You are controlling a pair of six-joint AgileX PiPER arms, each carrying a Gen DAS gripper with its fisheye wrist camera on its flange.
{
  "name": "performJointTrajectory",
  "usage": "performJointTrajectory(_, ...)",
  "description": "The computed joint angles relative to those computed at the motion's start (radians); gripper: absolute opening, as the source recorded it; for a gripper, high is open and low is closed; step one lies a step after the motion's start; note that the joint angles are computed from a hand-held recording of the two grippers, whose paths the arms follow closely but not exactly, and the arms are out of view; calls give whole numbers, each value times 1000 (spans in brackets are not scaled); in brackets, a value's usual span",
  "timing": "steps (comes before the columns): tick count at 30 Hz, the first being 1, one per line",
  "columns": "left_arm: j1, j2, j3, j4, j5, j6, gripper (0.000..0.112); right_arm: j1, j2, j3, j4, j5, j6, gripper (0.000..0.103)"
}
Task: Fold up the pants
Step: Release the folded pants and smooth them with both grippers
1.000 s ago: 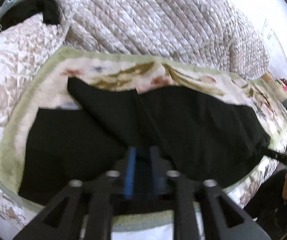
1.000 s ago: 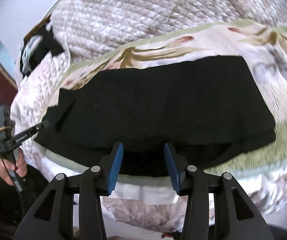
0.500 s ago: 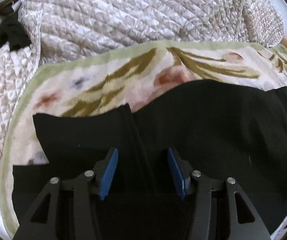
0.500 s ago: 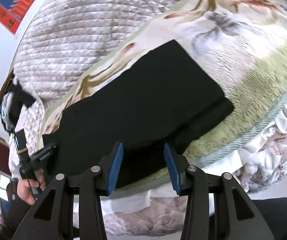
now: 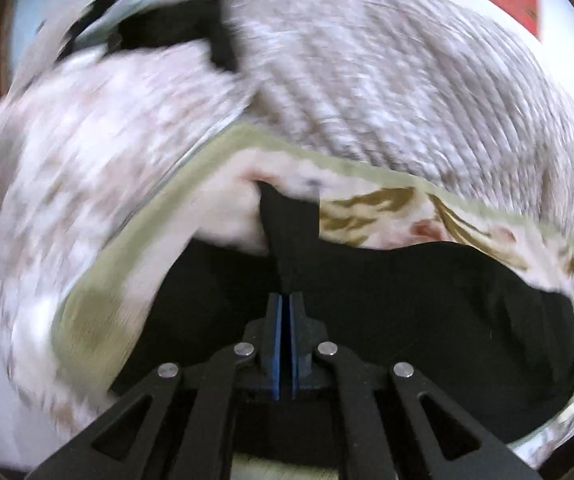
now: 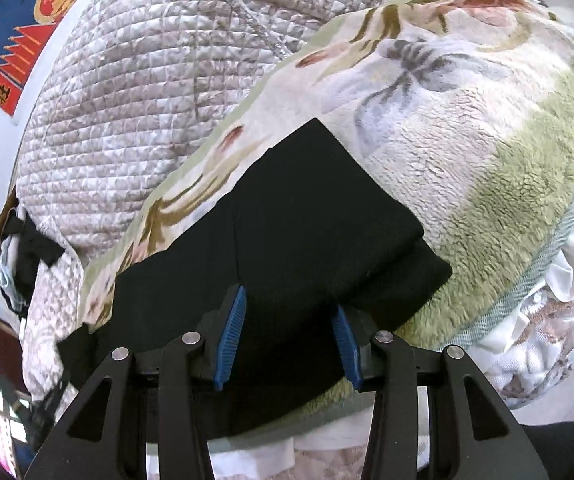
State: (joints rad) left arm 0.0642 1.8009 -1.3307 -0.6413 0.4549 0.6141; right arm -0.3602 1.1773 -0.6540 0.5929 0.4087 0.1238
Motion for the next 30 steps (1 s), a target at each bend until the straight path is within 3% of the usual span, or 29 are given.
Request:
performJointTrajectory(6, 105, 61, 2, -148, 120, 65, 9, 11, 15, -7, -45, -24, 46, 43)
performJointTrajectory(8, 111, 92, -27, -139, 147, 6, 28, 20, 16, -12, -81, -25, 84, 43)
performJointTrajectory(11, 142, 102, -20, -238, 187, 35, 40, 24, 13, -13, -103, -28, 108, 43)
performJointTrajectory(14, 141, 108, -13, -273, 176, 41, 44, 24, 13, -13, -107, -29, 109, 43)
performJointTrajectory(19, 125, 83, -3, -165, 127, -130, 44, 20, 9, -9, -97, -31, 108, 43)
performJointTrajectory(22, 132, 67, 41, -199, 94, -98, 47, 23, 4, -5, -115, -32, 117, 43)
performJointTrajectory(26, 125, 123, -21, -212, 83, -109, 53, 25, 18, -7, -114, -39, 112, 43)
performJointTrajectory(30, 102, 152, -67, -173, 46, -136, 52, 30, 22, -8, -119, -48, 122, 43)
